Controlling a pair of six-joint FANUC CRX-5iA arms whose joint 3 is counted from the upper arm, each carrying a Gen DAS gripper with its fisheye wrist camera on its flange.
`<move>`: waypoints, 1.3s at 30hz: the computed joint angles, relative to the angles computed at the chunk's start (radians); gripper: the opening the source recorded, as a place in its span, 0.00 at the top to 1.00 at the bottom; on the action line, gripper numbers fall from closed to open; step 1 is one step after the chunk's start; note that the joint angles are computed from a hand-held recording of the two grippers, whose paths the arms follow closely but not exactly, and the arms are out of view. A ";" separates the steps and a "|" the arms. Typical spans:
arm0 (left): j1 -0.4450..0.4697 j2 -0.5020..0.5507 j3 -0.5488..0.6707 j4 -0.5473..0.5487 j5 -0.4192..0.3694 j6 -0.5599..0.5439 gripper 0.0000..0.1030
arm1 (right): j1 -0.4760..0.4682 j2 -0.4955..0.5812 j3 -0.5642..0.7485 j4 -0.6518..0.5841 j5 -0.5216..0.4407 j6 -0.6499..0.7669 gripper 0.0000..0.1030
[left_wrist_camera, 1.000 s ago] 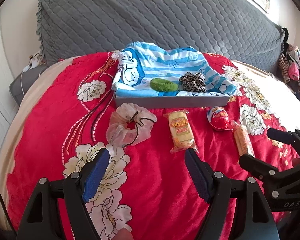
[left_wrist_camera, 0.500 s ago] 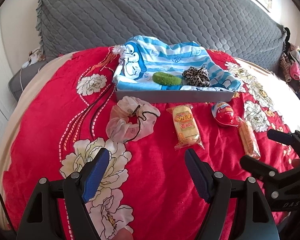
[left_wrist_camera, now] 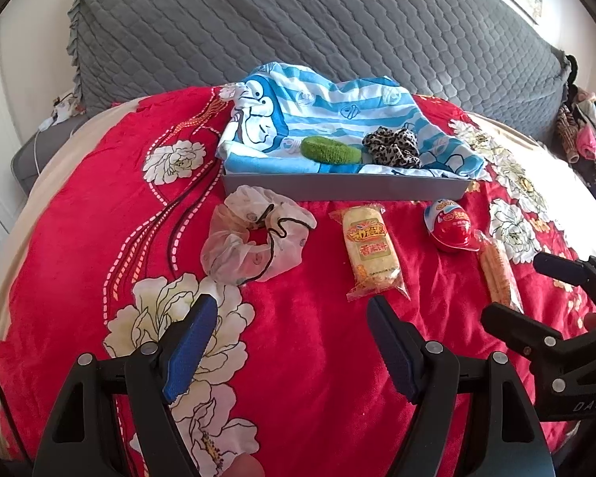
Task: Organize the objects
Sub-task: 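Move the left tool toward the sheer scrunchie while the right tool approaches the red candy egg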
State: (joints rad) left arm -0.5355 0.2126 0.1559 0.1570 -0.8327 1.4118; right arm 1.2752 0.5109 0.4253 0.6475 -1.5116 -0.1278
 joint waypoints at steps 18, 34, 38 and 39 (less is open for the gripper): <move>0.005 0.050 0.033 0.021 0.012 0.009 0.23 | -0.035 -0.015 -0.033 0.012 0.022 -0.010 0.02; 0.000 0.097 0.081 0.017 0.022 0.024 0.23 | -0.070 -0.009 -0.042 0.011 0.058 0.015 0.02; 0.001 0.106 0.090 0.018 0.025 0.026 0.23 | -0.076 -0.009 -0.046 0.005 0.068 0.015 0.02; 0.001 0.111 0.094 0.019 0.024 0.026 0.23 | -0.078 -0.008 -0.044 0.005 0.067 0.017 0.02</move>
